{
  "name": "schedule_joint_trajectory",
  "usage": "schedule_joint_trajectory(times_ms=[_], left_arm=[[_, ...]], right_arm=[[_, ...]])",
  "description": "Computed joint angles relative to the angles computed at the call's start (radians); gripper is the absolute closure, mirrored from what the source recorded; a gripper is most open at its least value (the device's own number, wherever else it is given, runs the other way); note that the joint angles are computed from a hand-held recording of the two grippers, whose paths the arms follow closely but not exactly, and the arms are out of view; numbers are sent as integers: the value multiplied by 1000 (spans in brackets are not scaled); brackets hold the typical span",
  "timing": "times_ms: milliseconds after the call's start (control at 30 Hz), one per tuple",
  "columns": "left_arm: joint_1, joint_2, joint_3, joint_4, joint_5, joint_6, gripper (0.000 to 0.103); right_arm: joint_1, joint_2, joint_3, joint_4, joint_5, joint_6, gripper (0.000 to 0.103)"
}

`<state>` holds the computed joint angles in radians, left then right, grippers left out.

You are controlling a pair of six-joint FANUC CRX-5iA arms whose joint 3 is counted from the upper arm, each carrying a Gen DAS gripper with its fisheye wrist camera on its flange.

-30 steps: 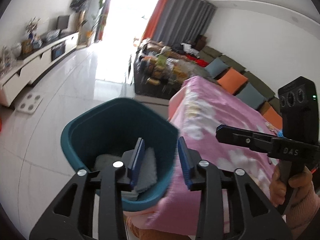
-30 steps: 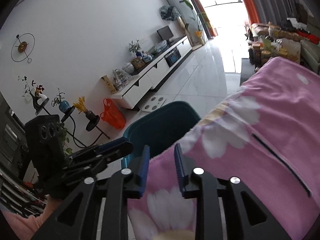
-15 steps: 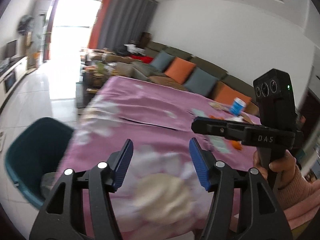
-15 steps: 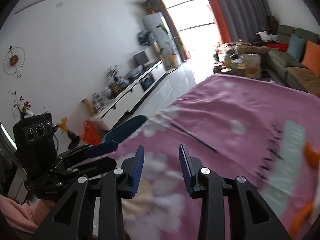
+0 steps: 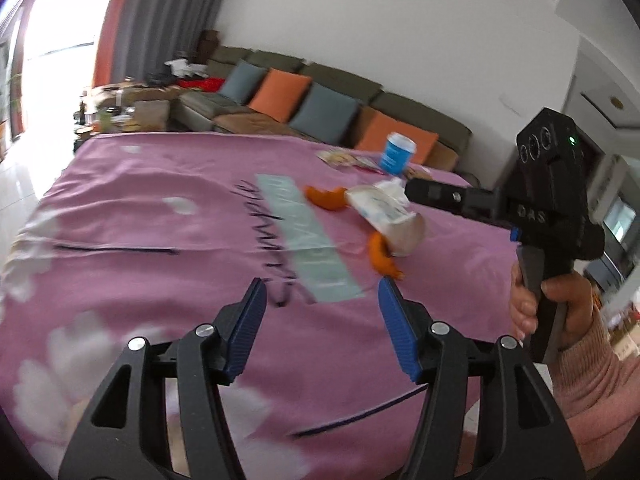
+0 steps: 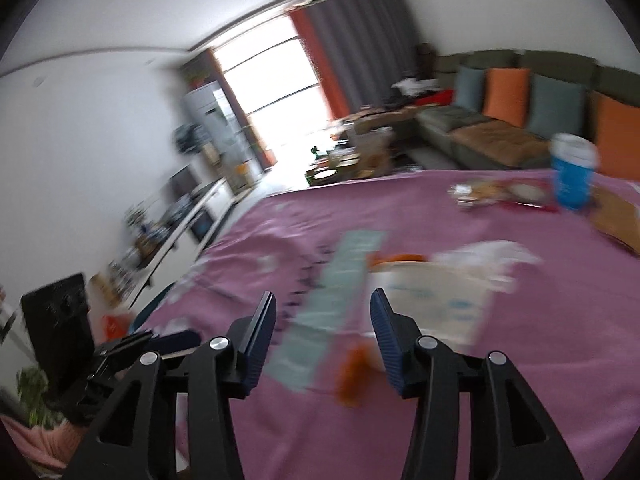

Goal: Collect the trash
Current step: 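Move both open tools back toward the remaining trash on the table, then grasp an orange peel with the left tool while the right tool grasps the blue-dotted paper cup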

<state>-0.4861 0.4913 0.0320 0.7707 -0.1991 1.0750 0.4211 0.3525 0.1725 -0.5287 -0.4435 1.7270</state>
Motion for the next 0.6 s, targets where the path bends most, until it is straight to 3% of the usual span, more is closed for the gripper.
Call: schedule_joint_trajectory(times_ms=[133,333,600], left_arm=[[-2,97,173,-133,-116,103,45],[-7,236,448,-332,-301,291,47],[-3,410,768,-413,-539,395,56]], right_arm=[[-52,17,-3,-16,2,-64,53],[-132,89,86,-168,-111,-13,53],[-204,172,194,-367,-265,84,48]])
